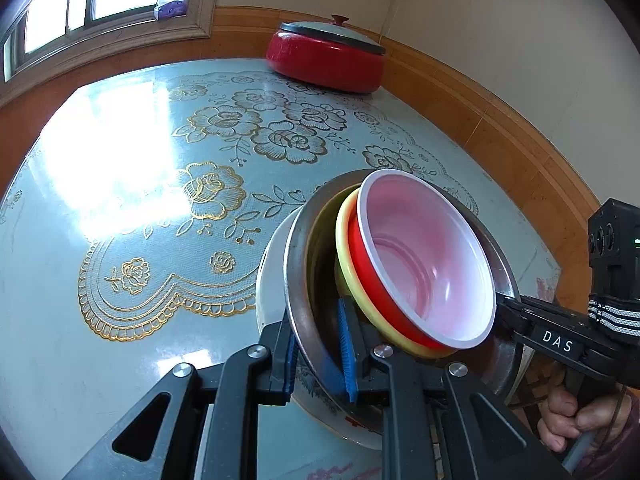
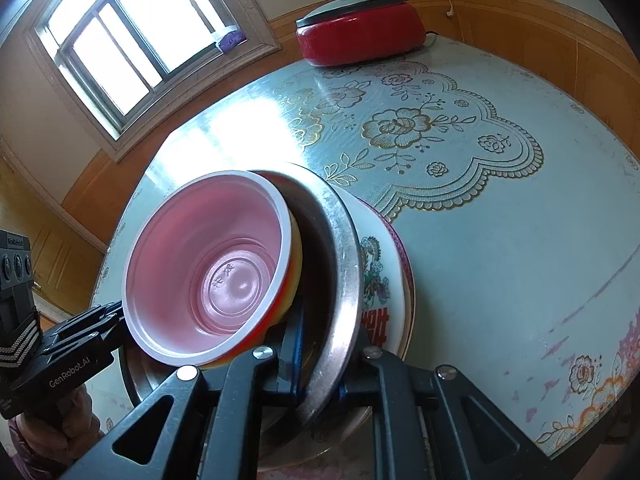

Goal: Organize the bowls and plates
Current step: 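Lower the steel bowl onto the plate stack with the left gripper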

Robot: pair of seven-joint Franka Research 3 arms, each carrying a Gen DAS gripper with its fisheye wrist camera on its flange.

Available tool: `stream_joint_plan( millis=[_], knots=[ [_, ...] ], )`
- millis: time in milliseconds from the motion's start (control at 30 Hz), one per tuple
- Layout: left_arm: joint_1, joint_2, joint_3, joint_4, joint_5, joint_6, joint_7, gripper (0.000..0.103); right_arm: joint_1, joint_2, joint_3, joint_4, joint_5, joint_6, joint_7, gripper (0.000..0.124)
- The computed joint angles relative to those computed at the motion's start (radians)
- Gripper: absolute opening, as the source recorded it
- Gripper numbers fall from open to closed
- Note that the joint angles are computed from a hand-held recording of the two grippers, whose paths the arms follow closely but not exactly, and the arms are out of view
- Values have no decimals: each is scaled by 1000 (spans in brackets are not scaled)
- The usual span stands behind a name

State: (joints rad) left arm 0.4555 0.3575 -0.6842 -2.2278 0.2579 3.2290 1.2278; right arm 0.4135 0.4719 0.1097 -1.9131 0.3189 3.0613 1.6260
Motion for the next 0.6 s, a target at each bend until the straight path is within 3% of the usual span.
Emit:
stream_joint_plan(
  millis=[100, 300, 467, 600],
  knots=[
    [28, 10, -28, 2, 5, -5, 15, 19, 23, -8, -27, -3, -8, -12, 31, 13],
    [144, 51, -147, 18, 2, -49, 97, 20, 73, -28, -78, -25, -22, -10, 135, 15],
    [216, 90, -227, 22, -18, -67, 185, 26, 94, -76, -92, -105, -26, 78, 210, 23],
    [243, 106, -255, 17, -22, -59, 225, 27, 182, -106, -180, -158, -42, 133, 274, 23]
  ],
)
